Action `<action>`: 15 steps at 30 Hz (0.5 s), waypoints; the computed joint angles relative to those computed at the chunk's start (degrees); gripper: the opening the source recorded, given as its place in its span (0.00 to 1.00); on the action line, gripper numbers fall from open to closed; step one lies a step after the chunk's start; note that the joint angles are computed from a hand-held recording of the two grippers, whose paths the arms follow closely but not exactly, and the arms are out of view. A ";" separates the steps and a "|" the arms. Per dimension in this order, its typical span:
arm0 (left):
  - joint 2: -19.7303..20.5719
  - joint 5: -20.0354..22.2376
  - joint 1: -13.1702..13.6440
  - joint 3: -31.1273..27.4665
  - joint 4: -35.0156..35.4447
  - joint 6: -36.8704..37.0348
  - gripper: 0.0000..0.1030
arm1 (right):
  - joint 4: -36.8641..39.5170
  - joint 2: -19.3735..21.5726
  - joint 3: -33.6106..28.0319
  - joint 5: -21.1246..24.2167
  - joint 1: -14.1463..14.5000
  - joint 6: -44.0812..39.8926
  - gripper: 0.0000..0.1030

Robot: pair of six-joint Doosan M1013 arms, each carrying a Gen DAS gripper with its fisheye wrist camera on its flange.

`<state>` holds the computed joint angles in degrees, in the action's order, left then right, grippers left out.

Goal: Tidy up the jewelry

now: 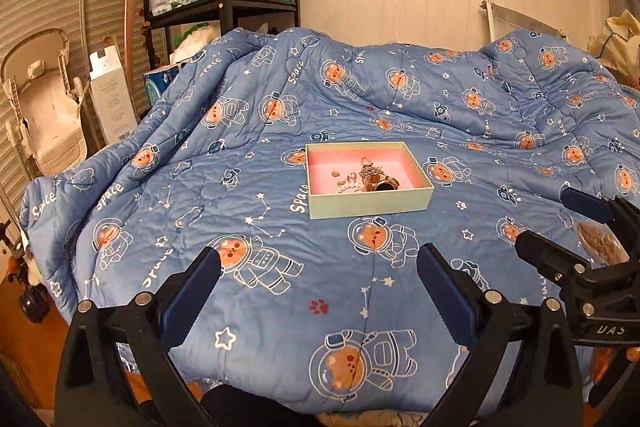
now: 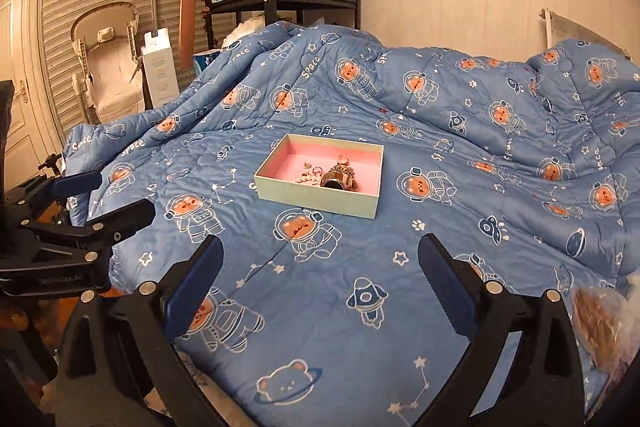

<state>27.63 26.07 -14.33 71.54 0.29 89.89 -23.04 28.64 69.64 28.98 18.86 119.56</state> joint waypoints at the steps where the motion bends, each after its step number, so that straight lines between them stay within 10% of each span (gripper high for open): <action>1: -0.59 0.25 -0.01 0.60 -0.32 0.16 0.94 | -2.08 -0.87 1.15 0.10 0.43 2.50 0.93; 15: -10.01 -0.95 -2.04 11.90 11.15 -16.47 0.94 | -17.35 -10.50 12.88 2.38 4.46 18.49 0.93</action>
<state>17.62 25.12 -16.37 83.44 11.45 73.42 -40.39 18.14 82.53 31.35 23.32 138.04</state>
